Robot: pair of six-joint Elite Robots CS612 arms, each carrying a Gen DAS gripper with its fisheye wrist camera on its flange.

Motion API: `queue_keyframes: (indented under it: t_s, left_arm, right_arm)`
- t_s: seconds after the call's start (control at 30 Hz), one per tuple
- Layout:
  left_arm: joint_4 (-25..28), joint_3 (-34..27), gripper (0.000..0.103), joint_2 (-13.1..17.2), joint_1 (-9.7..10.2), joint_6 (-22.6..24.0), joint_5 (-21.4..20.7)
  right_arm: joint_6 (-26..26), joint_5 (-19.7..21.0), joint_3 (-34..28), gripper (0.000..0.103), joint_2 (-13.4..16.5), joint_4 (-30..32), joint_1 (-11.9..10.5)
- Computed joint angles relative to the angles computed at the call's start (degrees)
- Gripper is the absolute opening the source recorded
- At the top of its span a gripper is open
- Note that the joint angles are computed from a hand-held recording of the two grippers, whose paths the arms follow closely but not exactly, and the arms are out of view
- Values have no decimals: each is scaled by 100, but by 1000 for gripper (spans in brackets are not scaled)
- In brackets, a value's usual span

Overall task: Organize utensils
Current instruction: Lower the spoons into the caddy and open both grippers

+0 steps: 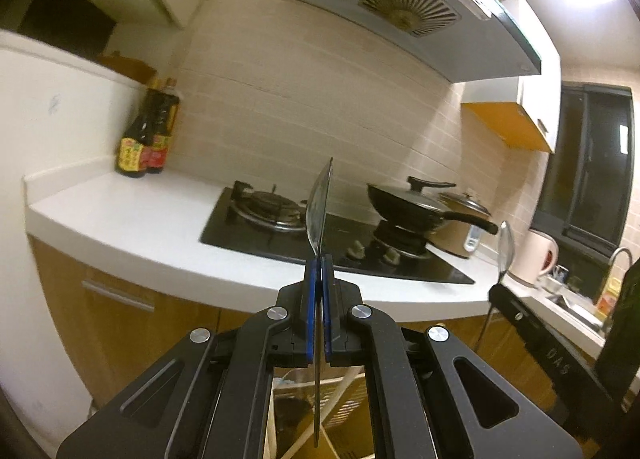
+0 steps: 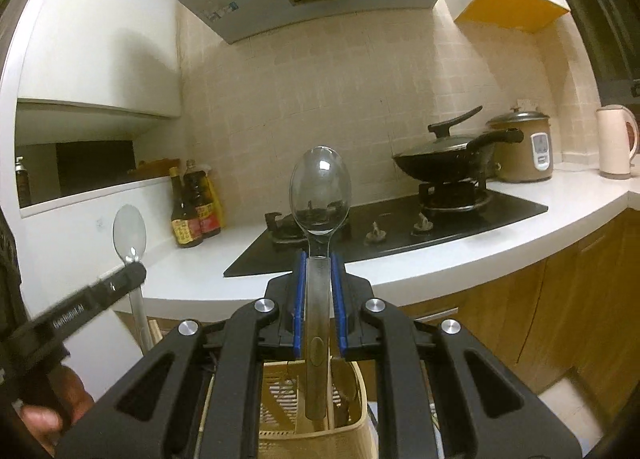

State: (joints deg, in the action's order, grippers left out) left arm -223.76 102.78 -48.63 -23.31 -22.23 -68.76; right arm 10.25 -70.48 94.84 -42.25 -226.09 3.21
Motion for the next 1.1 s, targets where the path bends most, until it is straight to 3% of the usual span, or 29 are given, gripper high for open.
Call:
queue_keyframes:
  t_s: [0.27,0.43,0.57,0.67,0.73,0.77,0.9,0.97,1.1]
  left_arm:
    - [-284,-55,1,221,-201,611,919]
    - [-475,-59,1,333,-232,734,1123]
    - [-473,69,3,321,-204,531,960]
    - [-501,203,14,271,-196,453,808]
    - [-541,284,25,246,-213,447,770]
    - [-572,338,31,226,-231,454,784]
    - [-645,670,34,74,-305,337,803]
    - [-682,872,49,-15,-340,215,722]
    - [-712,1222,55,-121,-484,335,705]
  right_arm:
    - [-132,-243,-172,10,250,-142,89]
    - [-143,-216,-203,10,331,-220,71]
    - [-321,-299,-64,11,313,-276,66]
    - [-417,-231,120,22,253,-221,29]
    - [-526,-212,258,43,217,-276,2]
    - [-575,-211,360,44,189,-347,-19]
    - [-624,-31,777,44,11,-380,-138]
    - [-700,67,983,44,-87,-294,-185]
    - [-848,282,1373,51,-235,-205,-264]
